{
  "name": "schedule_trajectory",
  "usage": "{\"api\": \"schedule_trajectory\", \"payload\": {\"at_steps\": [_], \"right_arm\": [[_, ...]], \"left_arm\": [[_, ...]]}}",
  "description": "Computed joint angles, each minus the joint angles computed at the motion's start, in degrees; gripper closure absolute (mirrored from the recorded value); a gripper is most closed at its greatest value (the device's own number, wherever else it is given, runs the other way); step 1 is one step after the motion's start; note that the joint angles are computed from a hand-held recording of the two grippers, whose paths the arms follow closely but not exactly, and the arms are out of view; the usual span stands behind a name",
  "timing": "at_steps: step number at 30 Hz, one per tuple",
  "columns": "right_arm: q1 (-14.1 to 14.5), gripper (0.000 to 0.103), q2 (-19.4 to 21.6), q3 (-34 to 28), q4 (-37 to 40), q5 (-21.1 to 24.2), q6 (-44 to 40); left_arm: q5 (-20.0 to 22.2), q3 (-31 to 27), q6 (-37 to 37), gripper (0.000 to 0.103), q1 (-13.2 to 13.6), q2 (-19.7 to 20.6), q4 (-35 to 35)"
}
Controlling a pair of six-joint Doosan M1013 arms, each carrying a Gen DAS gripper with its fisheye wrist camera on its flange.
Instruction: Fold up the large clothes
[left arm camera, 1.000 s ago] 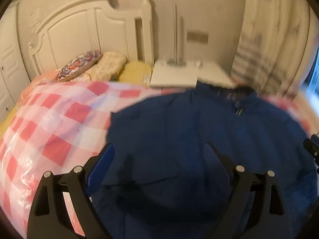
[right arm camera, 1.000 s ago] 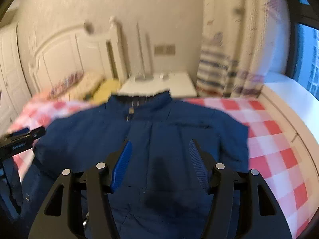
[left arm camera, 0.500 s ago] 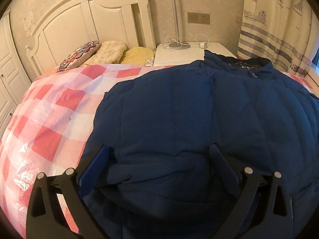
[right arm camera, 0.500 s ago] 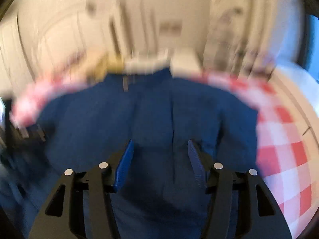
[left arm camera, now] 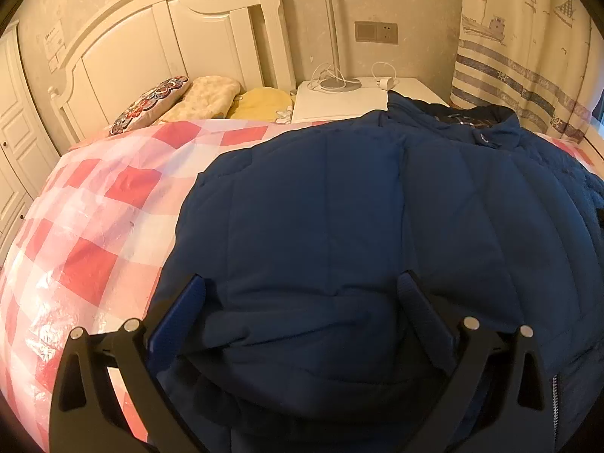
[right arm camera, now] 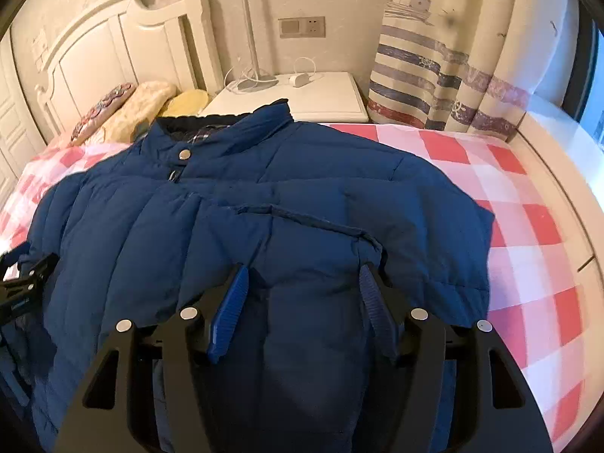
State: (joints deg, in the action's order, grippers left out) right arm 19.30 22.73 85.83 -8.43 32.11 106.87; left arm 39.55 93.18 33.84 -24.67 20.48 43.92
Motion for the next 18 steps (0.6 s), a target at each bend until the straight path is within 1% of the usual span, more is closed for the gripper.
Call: {"api": "schedule_trajectory", "payload": {"at_steps": [1,3,4,5,6,7,8,10,11,12,13,14,15,16,18], "right_arm": [[0.44,0.043,-1.06,1.03,-2.87,-0.76,3.20],[1.26,0.042,-3.94,4.48,-5.51,-4.90,5.17],[1.86,0.040,-5.09,5.93,-8.18,-5.97,7.04],[2.84,0.036,-6.26,7.47,-13.07,-6.36,10.53],[3.65,0.033,-7.16,8.76,-15.78,-6.52,12.08],[4.06,0.032,-7.69,9.52,-16.40,-6.73,12.04],[4.44,0.032,-8.12,10.30,-16.37,-6.95,11.54],[4.87,0.031,-8.14,11.03,-12.57,-5.81,7.18],[5.00,0.031,-7.60,10.83,-10.74,-4.14,4.75],[5.26,0.028,-6.86,10.52,-11.06,-2.02,4.16],[5.49,0.028,-6.46,10.47,-11.35,-0.82,3.84],[5.45,0.025,-6.12,10.67,-11.12,-0.74,3.46],[5.11,0.024,-6.17,10.97,-9.86,-1.48,3.04],[4.90,0.024,-6.25,10.86,-8.63,-1.11,2.46],[5.07,0.024,-6.59,10.42,-8.46,0.60,3.66]], "left_arm": [[-0.09,0.01,0.02,0.002,0.02,0.00,-0.10],[-0.60,0.18,-0.06,0.002,0.11,-0.13,-0.38],[-0.87,0.25,-0.08,0.002,0.18,-0.20,-0.55],[-1.00,0.30,-0.15,0.002,0.20,-0.23,-0.59],[-0.92,0.28,-0.18,0.002,0.17,-0.21,-0.50],[-0.84,0.26,-0.25,0.002,0.12,-0.19,-0.35],[-0.87,0.31,-0.43,0.002,0.11,-0.24,-0.21],[-0.72,0.58,-1.52,0.002,-0.05,-0.53,0.68],[0.16,0.98,-2.35,0.002,-0.43,-1.02,1.50],[0.33,1.44,-2.84,0.002,-0.62,-1.56,1.88],[-0.38,2.73,-3.84,0.002,-1.08,-2.88,2.54],[-1.16,3.75,-3.94,0.002,-1.43,-3.96,2.78],[-1.79,4.88,-3.90,0.002,-1.91,-5.06,3.32],[-2.10,6.41,-3.55,0.002,-2.81,-6.51,4.50],[-1.77,8.28,-3.45,0.002,-4.06,-8.18,6.39]]}}
